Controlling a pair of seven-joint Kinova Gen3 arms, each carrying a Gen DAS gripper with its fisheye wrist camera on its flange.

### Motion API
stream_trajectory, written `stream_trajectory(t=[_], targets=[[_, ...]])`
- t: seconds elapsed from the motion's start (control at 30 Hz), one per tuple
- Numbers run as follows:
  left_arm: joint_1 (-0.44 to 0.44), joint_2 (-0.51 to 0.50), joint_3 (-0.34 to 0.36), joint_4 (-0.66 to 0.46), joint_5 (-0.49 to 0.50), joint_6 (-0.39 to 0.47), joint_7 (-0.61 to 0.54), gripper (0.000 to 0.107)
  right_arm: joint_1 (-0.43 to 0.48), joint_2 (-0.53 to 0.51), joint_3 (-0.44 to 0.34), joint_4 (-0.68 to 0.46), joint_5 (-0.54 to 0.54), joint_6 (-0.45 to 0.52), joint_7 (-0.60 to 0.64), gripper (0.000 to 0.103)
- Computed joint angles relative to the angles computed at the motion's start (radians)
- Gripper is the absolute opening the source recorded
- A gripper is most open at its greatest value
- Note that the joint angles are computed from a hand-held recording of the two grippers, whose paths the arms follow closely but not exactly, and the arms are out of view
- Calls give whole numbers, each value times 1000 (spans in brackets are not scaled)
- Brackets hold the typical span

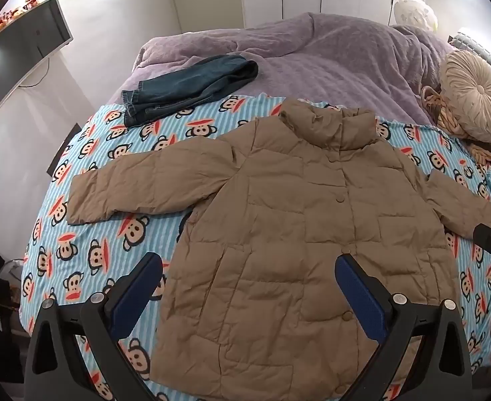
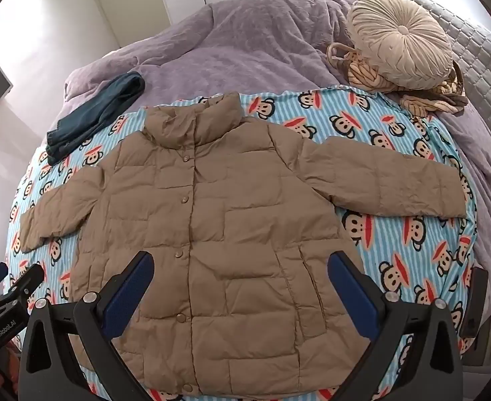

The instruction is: Fold large clothes

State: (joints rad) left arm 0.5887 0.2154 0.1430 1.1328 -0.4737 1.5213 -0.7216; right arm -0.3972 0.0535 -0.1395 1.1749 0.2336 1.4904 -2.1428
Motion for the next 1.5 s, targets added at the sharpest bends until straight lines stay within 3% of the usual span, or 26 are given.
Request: stream_trajectory(t=[0.47,1.03,1.13,1.5], targets=[[-12,-34,3,63,-31,-62,33,103,-1,4,0,6,-2,-9,-2,103],[-31,17,-5,-45,51,36,-32,103,3,6,4,11,-15,-9,-11,103],[-6,3,-14,-6,7,-4,-6,103,6,3,5,17,-16,-14,-9,103],[-13,12,-8,-14,12,13,-17,103,9,7,5,20,-22,-22,-8,103]])
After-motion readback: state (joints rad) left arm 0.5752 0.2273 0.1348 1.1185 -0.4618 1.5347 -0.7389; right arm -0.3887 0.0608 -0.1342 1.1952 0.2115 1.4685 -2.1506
